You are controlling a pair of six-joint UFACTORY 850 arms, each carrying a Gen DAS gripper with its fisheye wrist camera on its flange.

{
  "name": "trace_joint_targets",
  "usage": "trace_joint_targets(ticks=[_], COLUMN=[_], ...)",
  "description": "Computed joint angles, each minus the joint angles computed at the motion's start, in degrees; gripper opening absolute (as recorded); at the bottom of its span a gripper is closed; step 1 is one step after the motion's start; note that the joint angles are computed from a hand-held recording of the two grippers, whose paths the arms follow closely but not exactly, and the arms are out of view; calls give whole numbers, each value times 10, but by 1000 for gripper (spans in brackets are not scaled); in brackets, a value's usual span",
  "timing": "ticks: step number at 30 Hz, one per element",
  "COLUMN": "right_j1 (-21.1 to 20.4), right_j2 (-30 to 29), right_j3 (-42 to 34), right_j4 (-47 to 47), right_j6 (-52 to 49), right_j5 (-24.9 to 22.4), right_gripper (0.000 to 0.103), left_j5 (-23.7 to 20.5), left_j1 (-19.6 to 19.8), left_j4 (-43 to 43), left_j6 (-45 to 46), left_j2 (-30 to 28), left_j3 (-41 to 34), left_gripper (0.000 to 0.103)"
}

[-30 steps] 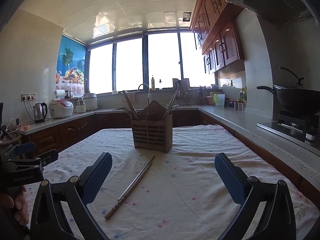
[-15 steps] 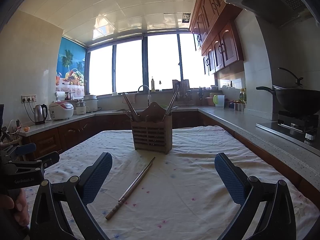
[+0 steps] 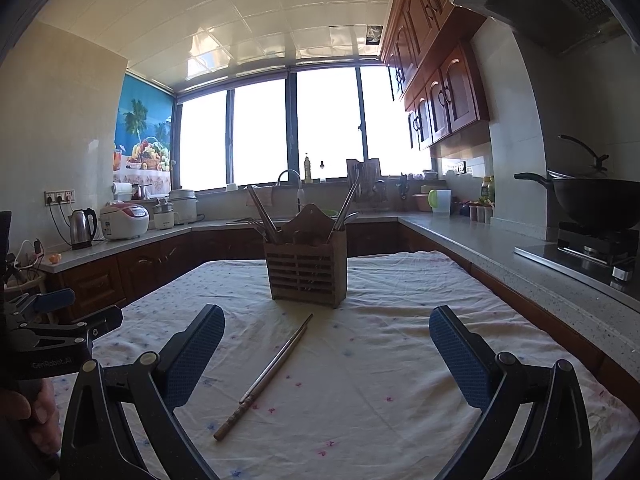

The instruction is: Organize utensils

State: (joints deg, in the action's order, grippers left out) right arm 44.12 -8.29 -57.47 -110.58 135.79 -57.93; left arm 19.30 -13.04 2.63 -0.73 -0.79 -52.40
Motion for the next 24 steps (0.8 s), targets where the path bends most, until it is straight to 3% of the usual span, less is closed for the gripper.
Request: trace_joint_targets(ticks=[24], right_j1=[2], right_j2=[-5], right_j3=[-8], right_j4=[-4], right_j6=[0], right_j5=[2], right_gripper=[103], left_j5=[1], left_j1=[1], left_j4=[16], left_j6=[-15], left_j2=[-1], left_j3=[1], left_gripper=[103])
